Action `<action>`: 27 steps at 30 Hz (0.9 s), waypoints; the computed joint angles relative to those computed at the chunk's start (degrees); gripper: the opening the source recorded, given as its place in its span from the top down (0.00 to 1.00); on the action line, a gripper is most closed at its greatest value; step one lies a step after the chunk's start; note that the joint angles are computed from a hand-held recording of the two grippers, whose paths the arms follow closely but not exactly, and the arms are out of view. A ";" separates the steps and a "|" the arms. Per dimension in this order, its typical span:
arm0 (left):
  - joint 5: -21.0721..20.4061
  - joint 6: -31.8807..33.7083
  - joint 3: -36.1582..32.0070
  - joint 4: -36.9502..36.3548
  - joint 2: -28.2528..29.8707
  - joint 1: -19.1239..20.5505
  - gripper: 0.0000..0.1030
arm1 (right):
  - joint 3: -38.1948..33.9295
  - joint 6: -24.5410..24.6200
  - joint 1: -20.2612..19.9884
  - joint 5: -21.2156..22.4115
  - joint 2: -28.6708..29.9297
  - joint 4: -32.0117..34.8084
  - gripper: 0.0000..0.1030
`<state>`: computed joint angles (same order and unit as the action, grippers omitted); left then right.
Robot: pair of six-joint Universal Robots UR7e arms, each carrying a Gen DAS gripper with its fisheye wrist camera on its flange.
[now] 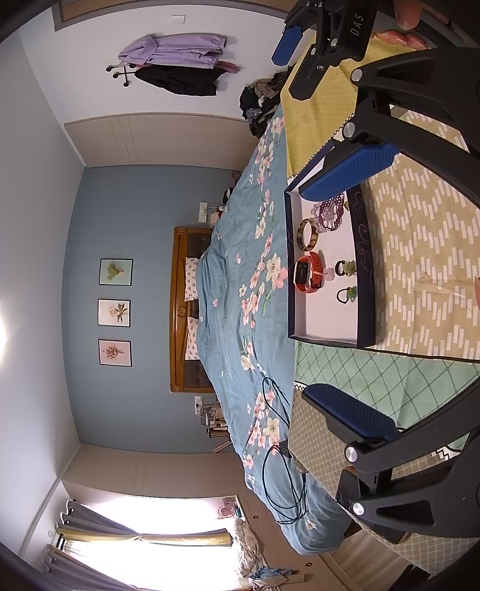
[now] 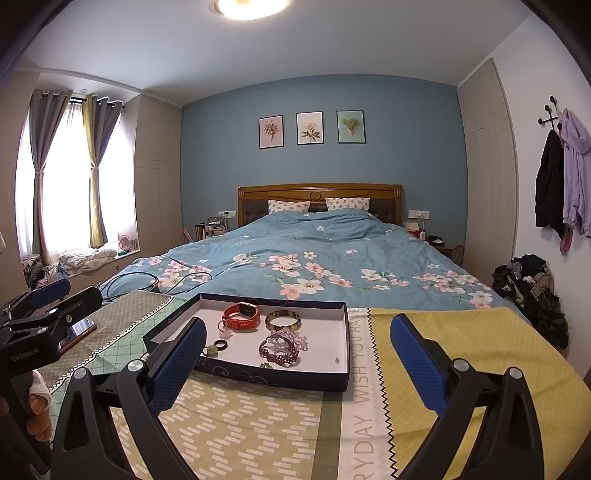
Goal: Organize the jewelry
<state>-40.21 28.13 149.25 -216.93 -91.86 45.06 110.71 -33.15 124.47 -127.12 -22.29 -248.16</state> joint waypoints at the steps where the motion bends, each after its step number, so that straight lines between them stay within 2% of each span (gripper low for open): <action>1: -0.06 -0.07 -0.01 0.07 -0.01 0.06 0.06 | 0.03 0.07 -0.05 0.04 0.01 0.14 0.06; 27: -0.55 -0.01 -0.02 -0.82 1.24 0.32 0.05 | -0.08 0.43 -0.23 0.28 -0.04 0.76 0.06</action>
